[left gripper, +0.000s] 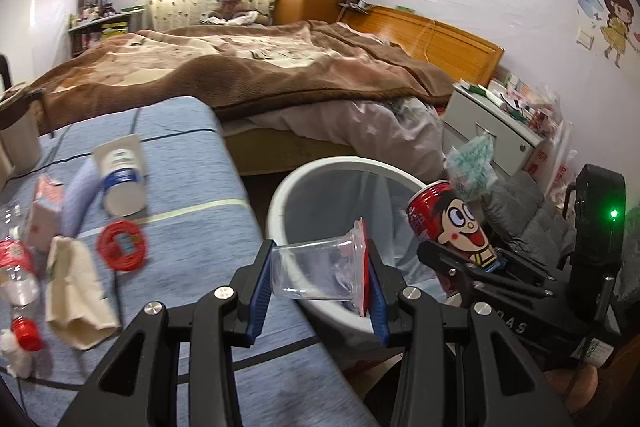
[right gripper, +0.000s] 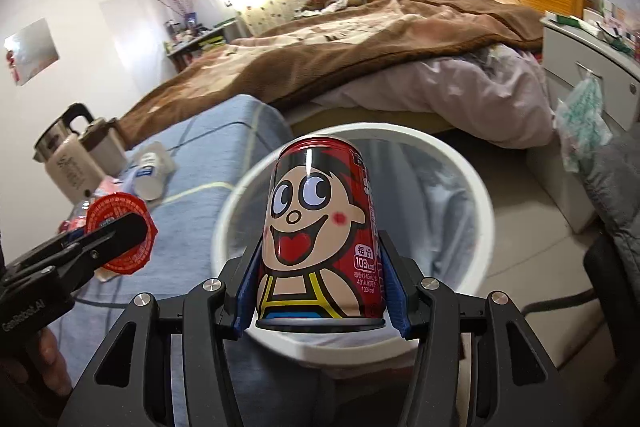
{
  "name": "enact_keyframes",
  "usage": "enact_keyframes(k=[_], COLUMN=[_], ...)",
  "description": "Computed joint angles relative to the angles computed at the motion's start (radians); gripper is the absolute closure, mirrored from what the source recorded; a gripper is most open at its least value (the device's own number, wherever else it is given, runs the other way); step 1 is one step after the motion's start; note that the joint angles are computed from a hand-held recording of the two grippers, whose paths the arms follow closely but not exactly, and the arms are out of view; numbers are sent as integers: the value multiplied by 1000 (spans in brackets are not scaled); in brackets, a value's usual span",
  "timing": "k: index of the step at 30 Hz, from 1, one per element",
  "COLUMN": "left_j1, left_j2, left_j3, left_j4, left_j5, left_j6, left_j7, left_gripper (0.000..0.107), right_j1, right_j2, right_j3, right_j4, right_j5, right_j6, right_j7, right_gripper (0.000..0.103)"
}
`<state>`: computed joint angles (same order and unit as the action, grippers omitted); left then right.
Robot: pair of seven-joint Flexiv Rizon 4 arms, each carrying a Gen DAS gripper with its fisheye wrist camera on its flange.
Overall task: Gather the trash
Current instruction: 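Open both tools to drop the cup and can into the bin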
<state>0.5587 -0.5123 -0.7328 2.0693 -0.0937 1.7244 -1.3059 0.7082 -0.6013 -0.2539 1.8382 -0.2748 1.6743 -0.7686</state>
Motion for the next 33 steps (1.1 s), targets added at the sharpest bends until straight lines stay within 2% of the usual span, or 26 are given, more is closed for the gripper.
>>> enact_keyframes(k=[4,7,10,12,16,22,26,33], left_j1=[-54,-124,-162,-177,-192,-199,-139,-57], left_j2=[-23,-28,-36,-36,-34,-18,-3,39], left_j3=[23,85,111,122,133,146,91,62], left_j4=[-35,-70,-90,-94,-91,-76,-34,33], left_j5=[-7,-35,-65,-86,-112,-141,-134,-69], left_j6=[-20,-57,-71,-76,-67,-66,-30,28], left_j7=[21,34,64,79,97,108,101,27], left_gripper=[64,64,63,51,44,42,41,41], right_j1=[-8,-29,-25,-50,-69,-23,41,151], right_j2=[-8,-11,-17,-21,-23,-10,2,20], right_j3=[-11,2,-18,6,21,-29,-93,-183], right_j4=[-6,-12,-13,-22,-16,10,35,70], right_j5=[-12,-30,-55,-69,-74,-67,-52,4], right_j6=[-36,-62,-78,-92,-62,-36,-16,39], right_j7=[5,9,24,22,35,62,80,71], right_gripper=[50,49,49,49,48,46,46,46])
